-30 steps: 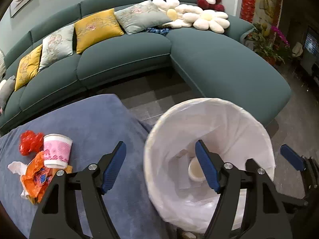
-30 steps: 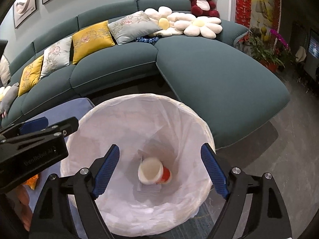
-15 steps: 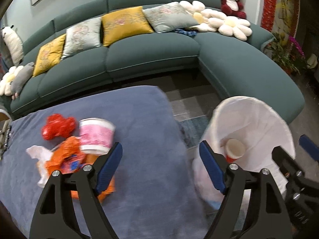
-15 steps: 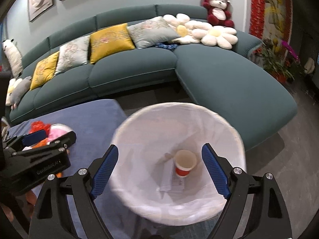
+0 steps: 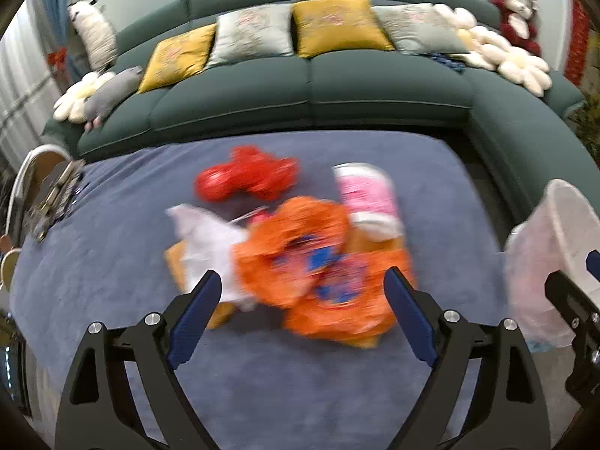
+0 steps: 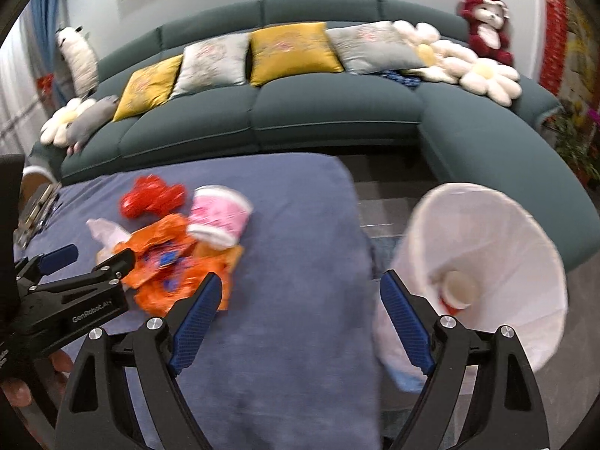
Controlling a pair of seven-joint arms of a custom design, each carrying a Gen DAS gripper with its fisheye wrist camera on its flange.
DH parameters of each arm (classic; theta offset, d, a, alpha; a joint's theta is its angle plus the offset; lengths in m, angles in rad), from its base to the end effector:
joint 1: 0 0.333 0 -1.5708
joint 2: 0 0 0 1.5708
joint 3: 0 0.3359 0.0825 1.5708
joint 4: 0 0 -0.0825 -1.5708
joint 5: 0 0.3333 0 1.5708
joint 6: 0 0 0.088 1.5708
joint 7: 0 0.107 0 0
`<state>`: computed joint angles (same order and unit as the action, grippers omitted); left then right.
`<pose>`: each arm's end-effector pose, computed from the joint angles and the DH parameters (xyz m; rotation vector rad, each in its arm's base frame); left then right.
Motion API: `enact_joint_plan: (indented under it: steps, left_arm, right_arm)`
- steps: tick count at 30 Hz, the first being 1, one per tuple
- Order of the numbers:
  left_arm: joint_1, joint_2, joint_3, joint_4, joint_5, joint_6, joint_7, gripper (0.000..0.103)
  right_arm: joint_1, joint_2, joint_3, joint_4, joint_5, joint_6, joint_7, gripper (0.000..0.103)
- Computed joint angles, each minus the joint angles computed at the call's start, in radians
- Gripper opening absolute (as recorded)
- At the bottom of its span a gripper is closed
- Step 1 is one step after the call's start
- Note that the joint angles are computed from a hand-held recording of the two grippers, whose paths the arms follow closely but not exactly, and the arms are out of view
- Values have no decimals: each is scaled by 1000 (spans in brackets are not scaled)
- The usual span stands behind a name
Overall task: Collect trash
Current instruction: 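Grasp the pink paper cup with the right gripper while the left gripper grasps the white tissue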
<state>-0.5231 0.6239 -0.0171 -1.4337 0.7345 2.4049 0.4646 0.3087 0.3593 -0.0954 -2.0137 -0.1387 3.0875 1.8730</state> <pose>0.6182 -0.3620 0.4053 -1.8897 1.7075 -0.4638 0.6043 0.1491 0.4130 -1.8324 1.7164 -0.5687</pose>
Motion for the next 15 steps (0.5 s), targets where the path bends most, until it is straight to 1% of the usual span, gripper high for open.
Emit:
enact_joint_plan:
  steps: [2, 4, 8, 10, 15]
  left_arm:
    - [15, -39, 16, -75, 15, 18, -29, 85]
    - [35, -62, 16, -120, 21, 33, -48, 85]
    - [88, -99, 17, -202, 27, 79, -76, 88]
    - [108, -102, 16, -217, 28, 90, -76, 89]
    - [154, -89, 22, -223, 14, 117, -72, 89]
  right_arm:
    - [15, 24, 6, 31, 0, -17, 5, 83]
    - [25, 54, 22, 69, 6, -34, 7, 83]
    - [17, 134, 73, 180, 39, -85, -8, 82]
    - [27, 173, 76, 236, 47, -106, -8, 82]
    - [53, 305, 71, 442, 50, -197, -9, 82]
